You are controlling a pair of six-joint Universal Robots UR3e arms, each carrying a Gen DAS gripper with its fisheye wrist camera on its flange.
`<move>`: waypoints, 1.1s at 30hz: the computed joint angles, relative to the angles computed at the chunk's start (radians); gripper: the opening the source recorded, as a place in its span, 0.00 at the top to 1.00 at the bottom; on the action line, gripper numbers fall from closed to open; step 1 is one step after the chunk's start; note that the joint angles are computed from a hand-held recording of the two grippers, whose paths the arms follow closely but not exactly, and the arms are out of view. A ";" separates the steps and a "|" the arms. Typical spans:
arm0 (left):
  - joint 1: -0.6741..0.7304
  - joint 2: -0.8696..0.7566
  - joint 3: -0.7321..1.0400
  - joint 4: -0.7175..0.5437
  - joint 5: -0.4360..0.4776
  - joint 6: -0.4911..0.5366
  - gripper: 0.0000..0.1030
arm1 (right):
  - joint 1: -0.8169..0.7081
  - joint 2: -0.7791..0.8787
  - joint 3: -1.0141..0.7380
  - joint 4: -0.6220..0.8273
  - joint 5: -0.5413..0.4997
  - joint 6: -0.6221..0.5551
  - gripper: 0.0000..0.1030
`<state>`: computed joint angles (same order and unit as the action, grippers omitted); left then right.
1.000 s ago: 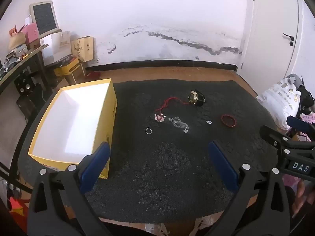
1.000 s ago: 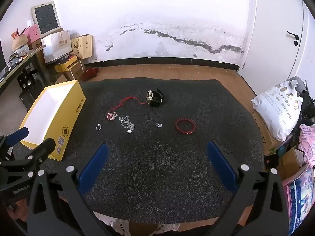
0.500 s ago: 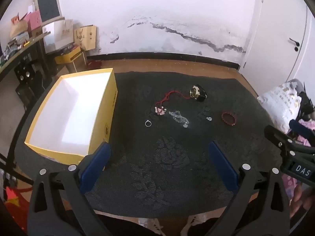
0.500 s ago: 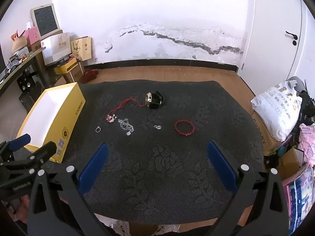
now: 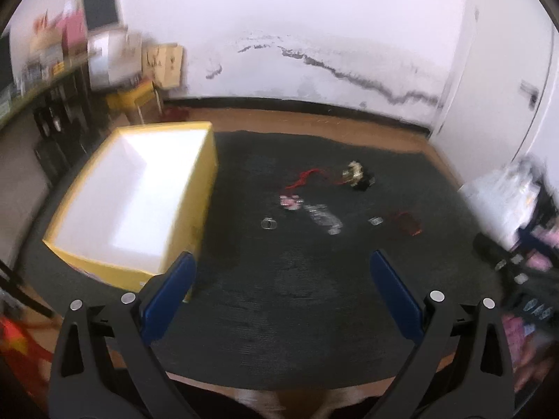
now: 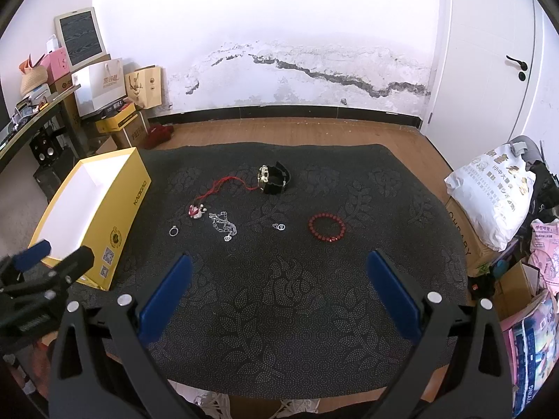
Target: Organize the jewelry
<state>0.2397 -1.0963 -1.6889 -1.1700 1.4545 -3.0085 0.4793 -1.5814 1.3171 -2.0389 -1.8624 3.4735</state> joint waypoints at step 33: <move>0.007 -0.015 0.025 -0.041 -0.040 0.030 0.06 | -0.008 -0.013 0.013 -0.010 0.019 -0.011 0.06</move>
<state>0.2469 -1.1110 -1.6634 -1.2110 1.4149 -2.9783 0.4717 -1.5941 1.3301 -2.0493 -1.8437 3.4627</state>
